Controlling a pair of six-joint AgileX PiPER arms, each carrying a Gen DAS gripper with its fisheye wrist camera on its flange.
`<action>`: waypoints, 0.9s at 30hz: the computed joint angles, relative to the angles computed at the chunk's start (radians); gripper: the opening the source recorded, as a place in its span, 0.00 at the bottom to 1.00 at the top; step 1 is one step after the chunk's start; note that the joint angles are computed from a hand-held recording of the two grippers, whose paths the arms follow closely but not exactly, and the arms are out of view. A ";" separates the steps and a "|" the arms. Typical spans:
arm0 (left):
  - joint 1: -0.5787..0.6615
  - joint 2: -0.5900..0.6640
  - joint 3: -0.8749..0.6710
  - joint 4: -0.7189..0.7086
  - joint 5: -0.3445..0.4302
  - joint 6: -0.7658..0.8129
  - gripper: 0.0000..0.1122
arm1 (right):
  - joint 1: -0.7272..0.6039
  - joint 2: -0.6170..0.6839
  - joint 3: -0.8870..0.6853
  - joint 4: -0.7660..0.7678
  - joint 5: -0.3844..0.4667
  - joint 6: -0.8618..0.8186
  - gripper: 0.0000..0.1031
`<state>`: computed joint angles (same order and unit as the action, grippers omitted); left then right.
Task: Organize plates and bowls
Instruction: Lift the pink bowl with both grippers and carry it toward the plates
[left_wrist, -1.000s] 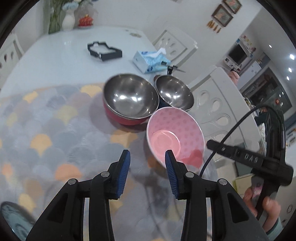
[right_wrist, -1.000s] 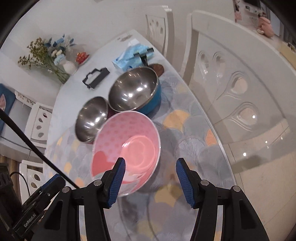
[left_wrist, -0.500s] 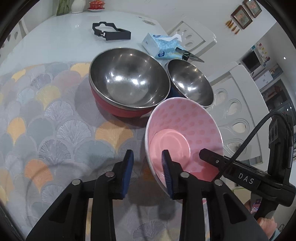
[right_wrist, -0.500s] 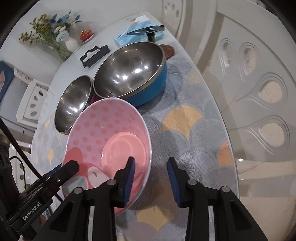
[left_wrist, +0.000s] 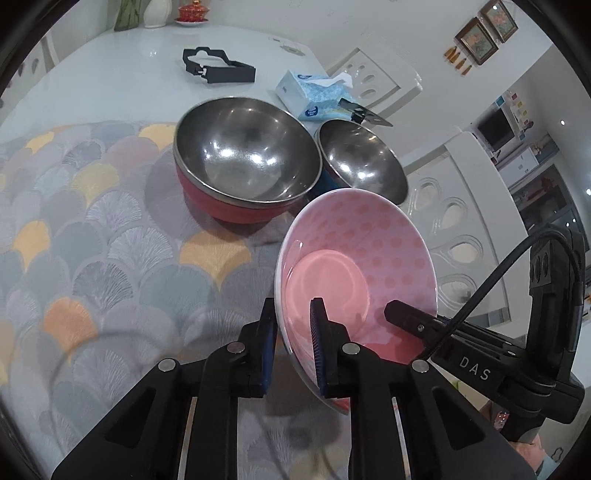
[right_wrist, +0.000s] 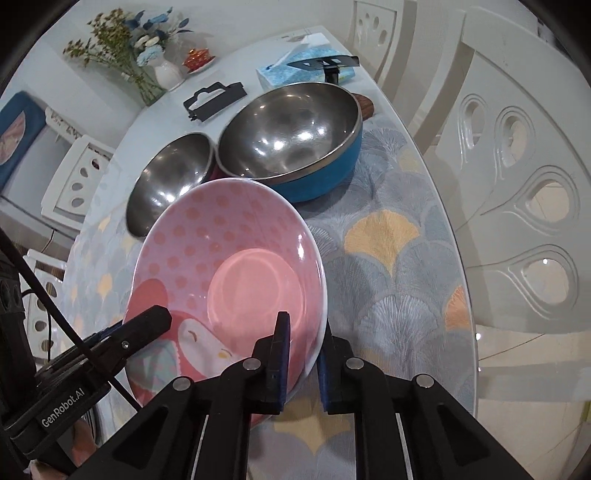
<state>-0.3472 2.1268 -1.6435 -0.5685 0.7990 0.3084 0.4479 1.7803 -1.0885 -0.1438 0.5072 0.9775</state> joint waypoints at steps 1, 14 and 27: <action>0.004 -0.027 0.028 -0.008 -0.006 0.008 0.13 | 0.010 -0.016 0.005 -0.002 0.007 0.011 0.12; 0.142 -0.395 0.328 -0.083 0.006 0.153 0.13 | 0.276 -0.144 -0.102 -0.163 0.208 0.278 0.13; 0.403 -0.527 0.553 -0.099 0.145 0.396 0.13 | 0.525 0.048 -0.291 -0.166 0.298 0.514 0.14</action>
<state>0.0556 1.6002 -1.0904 -0.6677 0.9437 0.7047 0.9732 1.8286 -1.3800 -0.3095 0.8049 1.4915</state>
